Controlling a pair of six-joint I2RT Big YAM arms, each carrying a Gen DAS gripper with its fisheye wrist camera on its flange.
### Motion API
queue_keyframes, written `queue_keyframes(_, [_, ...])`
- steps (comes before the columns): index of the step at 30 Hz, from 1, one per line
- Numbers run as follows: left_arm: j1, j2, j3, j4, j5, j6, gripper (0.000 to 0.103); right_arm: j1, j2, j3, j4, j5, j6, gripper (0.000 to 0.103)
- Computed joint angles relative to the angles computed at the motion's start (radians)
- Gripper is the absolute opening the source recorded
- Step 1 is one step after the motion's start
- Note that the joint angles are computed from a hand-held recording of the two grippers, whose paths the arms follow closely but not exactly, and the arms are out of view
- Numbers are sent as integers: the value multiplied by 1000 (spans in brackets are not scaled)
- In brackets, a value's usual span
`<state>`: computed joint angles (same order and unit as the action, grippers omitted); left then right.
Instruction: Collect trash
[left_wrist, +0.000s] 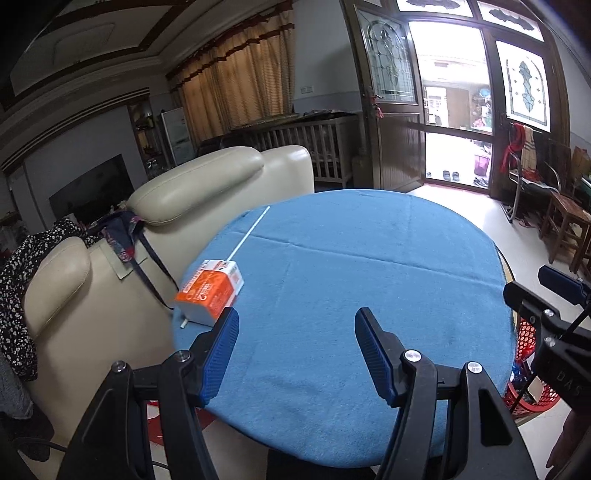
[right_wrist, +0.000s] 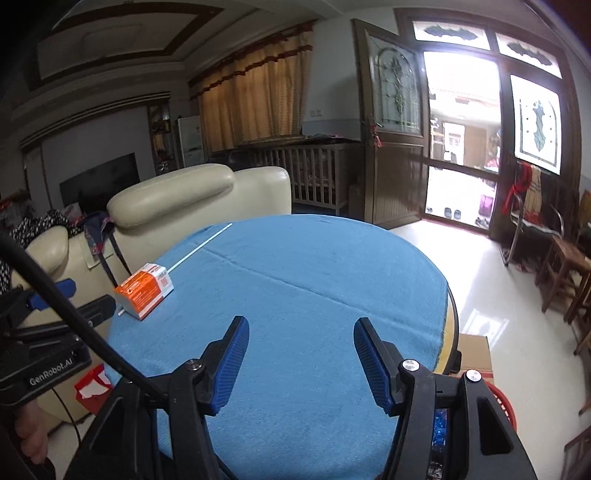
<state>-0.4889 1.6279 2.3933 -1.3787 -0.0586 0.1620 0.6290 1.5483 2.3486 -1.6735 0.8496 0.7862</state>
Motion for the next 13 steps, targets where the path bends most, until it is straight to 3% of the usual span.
queue_keyframes(5, [24, -5, 0, 14, 11, -5, 66, 10, 58, 83, -11, -6, -36, 63])
queue_keyframes(10, [41, 19, 15, 17, 20, -7, 66, -24, 50, 57, 21, -63, -40, 63])
queue_keyframes(13, [48, 48, 17, 31, 28, -17, 74, -65, 35, 5, 53, -101, -48, 65])
